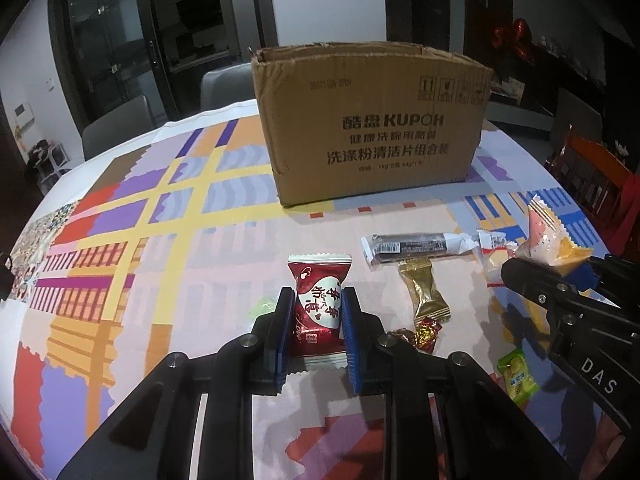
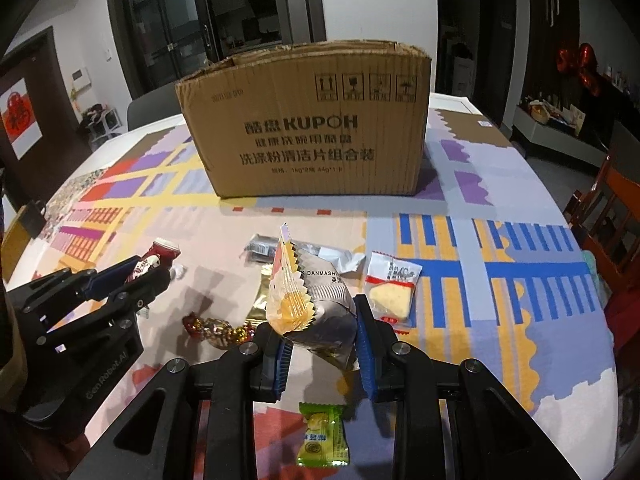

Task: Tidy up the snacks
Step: 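Lift the red candy with the left tool while the right tool carries the cake packet toward the box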

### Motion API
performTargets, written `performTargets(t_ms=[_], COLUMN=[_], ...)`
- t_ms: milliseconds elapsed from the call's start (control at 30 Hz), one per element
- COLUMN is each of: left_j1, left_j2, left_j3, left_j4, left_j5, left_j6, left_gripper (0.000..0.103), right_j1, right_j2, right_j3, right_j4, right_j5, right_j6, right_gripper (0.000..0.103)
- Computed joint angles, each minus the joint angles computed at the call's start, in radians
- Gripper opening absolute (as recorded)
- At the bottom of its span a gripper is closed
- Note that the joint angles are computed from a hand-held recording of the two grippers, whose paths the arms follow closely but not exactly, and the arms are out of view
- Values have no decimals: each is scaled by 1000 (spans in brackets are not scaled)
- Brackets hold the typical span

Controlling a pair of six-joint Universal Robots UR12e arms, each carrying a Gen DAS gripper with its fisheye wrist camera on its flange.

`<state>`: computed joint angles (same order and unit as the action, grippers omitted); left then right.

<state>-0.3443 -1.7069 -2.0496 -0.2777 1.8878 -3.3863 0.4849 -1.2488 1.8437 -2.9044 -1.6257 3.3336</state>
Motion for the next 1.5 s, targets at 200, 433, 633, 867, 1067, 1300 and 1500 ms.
performTargets(t_ms=[200,433,633,867,1067,1300,1500], left_j1=[-11,-14,-18,-20,-20,-14,-12], left_j2=[18,31,30,26,23,23,19], left_j3=[5,20,43,69,90,113,133], left_j4=[-12,-35,-35,-32,-38,-40,-38], left_j5=[35,51,61,63,63,60,64], left_j6=[-31,-58,-58,-56,-53,-52,-44], left_gripper=[24,24,24,24,24,24,24], right_j1=[-2,-8,-13,-20,-26,-32,-38], right_j2=[-13,-25,-31,-37,-40,-41,-40], right_j3=[2,-3,-15,-30,-42,-60,-80], right_j4=[-19,-42,-52,-59,-66,-64,-65], right_j5=[9,15,13,7,3,6,9], right_j6=[-9,-16,-20,-27,-29,-34,-40], right_gripper=[30,30,30,30,30,30,30])
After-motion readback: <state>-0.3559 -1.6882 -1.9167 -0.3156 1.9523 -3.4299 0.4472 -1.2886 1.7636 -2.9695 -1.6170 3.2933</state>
